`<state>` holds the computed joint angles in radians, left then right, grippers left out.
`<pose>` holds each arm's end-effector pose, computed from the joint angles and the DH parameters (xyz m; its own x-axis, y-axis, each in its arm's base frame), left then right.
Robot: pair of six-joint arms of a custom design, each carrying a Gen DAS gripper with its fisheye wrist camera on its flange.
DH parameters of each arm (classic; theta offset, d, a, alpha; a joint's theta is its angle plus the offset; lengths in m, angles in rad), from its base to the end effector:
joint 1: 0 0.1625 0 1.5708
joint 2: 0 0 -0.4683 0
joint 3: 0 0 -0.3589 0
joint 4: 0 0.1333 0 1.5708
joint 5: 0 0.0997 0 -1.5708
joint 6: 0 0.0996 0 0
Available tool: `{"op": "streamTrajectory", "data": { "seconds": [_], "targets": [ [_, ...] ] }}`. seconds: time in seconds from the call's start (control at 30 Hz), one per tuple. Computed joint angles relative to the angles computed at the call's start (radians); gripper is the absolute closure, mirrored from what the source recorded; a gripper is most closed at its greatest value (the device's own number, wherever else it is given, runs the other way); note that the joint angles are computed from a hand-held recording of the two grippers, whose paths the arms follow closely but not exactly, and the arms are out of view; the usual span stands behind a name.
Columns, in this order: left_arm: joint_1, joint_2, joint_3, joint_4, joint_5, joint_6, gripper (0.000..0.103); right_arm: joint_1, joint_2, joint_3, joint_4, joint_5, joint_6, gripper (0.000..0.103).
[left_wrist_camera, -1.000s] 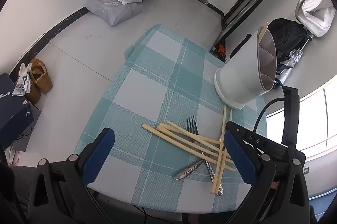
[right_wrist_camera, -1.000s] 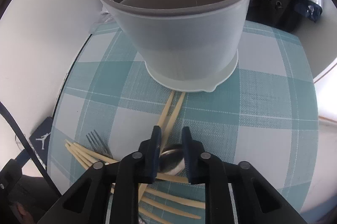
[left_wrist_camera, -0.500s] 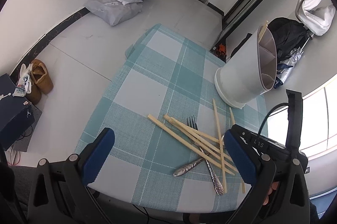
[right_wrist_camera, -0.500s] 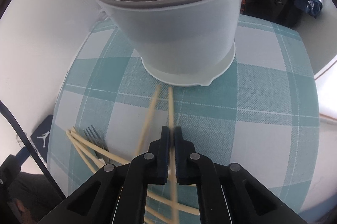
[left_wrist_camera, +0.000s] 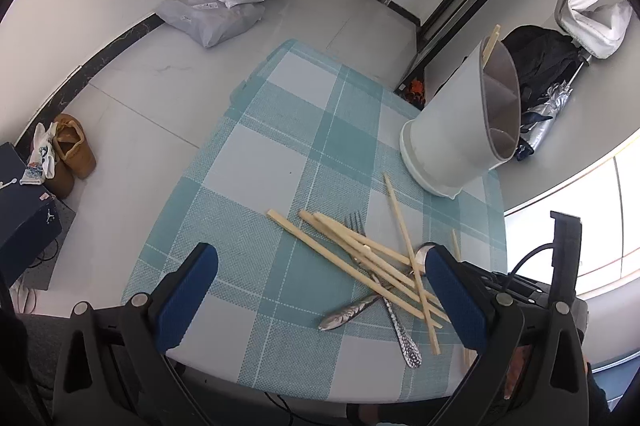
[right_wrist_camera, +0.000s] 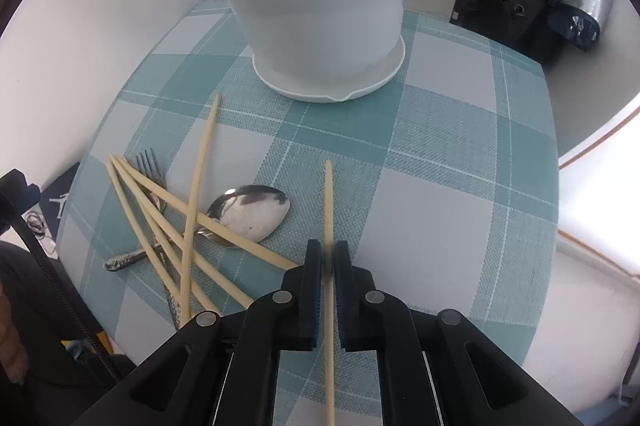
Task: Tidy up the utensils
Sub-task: 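Lift the chopstick with the right gripper while the left gripper grasps another chopstick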
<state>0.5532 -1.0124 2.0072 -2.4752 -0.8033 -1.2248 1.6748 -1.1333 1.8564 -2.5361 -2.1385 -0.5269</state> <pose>-0.3500 -0.4541 0.1783 -0.9073 -0.2734 -0.3194 -0.0182 0.7845 -0.6199 0.1400 -0.5730 0.2916 -0.6857 -0.4503 0.5718 -0.5155 0.8551 0.0552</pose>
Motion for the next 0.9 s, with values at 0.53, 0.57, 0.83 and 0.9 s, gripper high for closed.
{"op": "streamTrajectory", "data": {
  "seconds": [0.53,0.57,0.83,0.9],
  "targets": [
    [0.050,0.051,-0.119,0.076,-0.075,0.124,0.001,-0.058,0.004,-0.089,0.041,0.144,0.029,0.099],
    [0.057,0.064,-0.140,0.092,-0.087,0.135,0.001,-0.065,-0.004,-0.098,0.050,0.170,0.043,0.099],
    [0.150,0.198,-0.362,0.255,-0.234,0.244,0.006,-0.150,-0.076,-0.156,0.098,0.449,0.179,0.099],
    [0.160,0.224,-0.400,0.300,-0.224,0.225,0.007,-0.159,-0.079,-0.170,0.106,0.486,0.203,0.099]
  ]
}}
